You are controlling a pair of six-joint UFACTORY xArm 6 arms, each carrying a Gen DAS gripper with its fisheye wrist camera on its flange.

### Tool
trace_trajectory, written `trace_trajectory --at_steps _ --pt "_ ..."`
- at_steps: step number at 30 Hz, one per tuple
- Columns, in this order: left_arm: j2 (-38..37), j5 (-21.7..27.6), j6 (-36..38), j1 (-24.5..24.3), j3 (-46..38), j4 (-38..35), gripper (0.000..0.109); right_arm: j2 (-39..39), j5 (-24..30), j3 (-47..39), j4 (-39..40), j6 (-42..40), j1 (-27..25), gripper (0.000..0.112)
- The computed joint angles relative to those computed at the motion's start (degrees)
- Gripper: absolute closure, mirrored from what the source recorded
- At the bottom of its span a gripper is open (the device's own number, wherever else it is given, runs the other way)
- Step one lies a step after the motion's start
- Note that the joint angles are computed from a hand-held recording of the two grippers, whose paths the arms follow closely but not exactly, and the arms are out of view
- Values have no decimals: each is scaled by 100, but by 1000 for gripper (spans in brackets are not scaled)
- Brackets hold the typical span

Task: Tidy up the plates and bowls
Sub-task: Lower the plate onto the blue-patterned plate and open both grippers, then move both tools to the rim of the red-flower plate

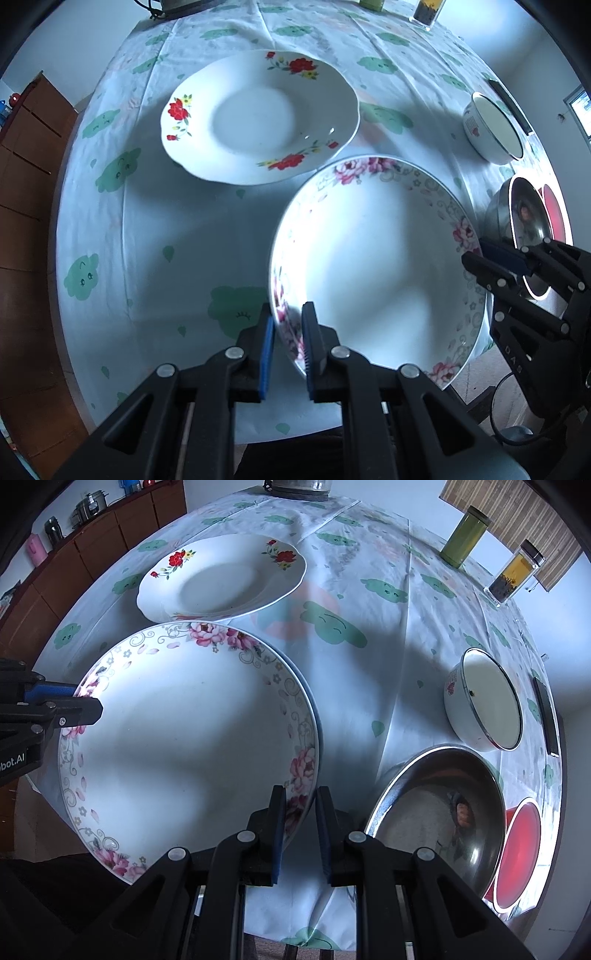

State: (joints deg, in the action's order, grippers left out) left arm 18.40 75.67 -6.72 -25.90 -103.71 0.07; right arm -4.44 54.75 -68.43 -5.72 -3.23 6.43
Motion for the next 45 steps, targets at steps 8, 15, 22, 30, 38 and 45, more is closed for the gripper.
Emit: trace_trajectory --at_steps 8,15,22,30,38,45 --pt "76 -36 11 -56 -74 197 97 -21 -21 24 30 21 -7 94" --pt "61 -72 75 -65 -41 243 97 -26 -33 32 -11 73 6 94" --pt "49 -69 118 -63 -37 199 97 -35 -29 35 -56 136 19 94" --pt "93 -57 216 -6 -81 87 98 -49 -4 40 -170 245 63 94" --pt "247 75 244 178 -223 -168 89 -8 -35 8 -110 355 47 89" --pt "332 62 354 283 -327 -185 76 135 -28 -203 -54 468 102 75"
